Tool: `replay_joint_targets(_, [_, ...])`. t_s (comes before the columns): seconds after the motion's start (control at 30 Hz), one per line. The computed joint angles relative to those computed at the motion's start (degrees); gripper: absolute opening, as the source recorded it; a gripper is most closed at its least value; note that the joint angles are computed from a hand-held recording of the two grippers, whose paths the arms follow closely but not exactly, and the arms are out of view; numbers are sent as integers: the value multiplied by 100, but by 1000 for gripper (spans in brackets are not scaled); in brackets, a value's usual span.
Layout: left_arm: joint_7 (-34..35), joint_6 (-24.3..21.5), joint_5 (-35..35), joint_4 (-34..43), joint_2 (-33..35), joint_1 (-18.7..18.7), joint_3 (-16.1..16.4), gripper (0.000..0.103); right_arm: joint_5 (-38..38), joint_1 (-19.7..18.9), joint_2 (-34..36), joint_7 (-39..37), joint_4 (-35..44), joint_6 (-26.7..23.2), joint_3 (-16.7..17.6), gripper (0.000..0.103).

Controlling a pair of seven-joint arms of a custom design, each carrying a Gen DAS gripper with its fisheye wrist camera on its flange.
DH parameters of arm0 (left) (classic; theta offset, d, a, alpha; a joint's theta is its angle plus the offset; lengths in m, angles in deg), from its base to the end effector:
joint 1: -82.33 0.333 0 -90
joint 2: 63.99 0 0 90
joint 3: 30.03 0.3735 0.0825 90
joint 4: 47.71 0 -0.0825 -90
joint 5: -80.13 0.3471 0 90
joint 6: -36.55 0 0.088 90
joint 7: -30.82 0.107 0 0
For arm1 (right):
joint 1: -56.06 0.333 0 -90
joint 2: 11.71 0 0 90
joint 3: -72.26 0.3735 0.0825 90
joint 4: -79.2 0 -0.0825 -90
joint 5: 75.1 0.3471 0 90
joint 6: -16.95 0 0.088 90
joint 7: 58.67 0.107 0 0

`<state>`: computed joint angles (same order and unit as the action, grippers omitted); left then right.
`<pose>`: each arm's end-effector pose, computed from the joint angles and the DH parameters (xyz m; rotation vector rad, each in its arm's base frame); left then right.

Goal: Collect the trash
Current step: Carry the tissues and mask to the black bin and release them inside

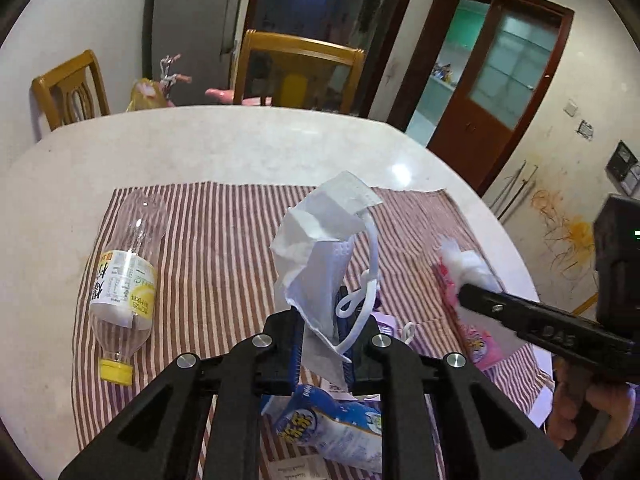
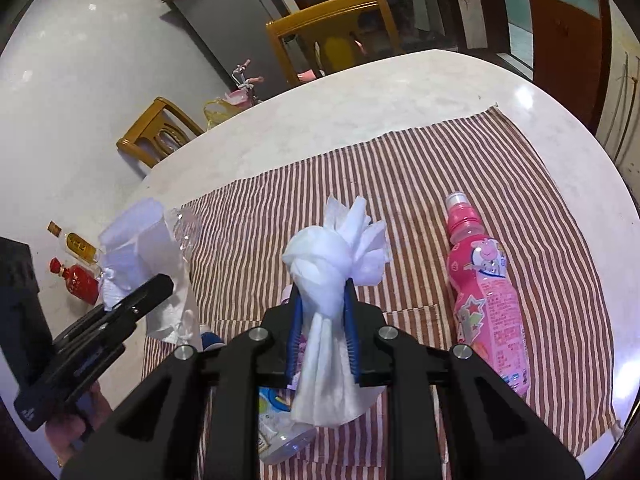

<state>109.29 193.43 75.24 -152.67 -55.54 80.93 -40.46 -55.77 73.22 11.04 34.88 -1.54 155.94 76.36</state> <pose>0.6137 -0.1163 0.6122 -1.9320 1.7968 -0.9466 0.6662 0.2481 0.6096 -1.8271 1.6372 -0.0795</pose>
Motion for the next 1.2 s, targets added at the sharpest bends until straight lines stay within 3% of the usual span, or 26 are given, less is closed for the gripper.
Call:
replay_joint_targets(0.57, [0, 182, 8, -453, -585, -297, 14, 15, 238, -17, -501, -197, -665, 318, 65, 20])
replay_joint_targets(0.8, [33, 178, 78, -390, -689, -515, -36, 15, 566, -142, -922, -431, -1138, 697, 73, 20])
replay_joint_targets(1.03, [592, 82, -184, 64, -466, -831, -297, 15, 999, -423, -1775, -697, -2111, 1334, -96, 20])
replay_joint_targets(1.2, [1312, -150, -607, 612, -97, -1078, -644, 15, 476, -750, -2603, -100, -3205, 1845, -399, 20])
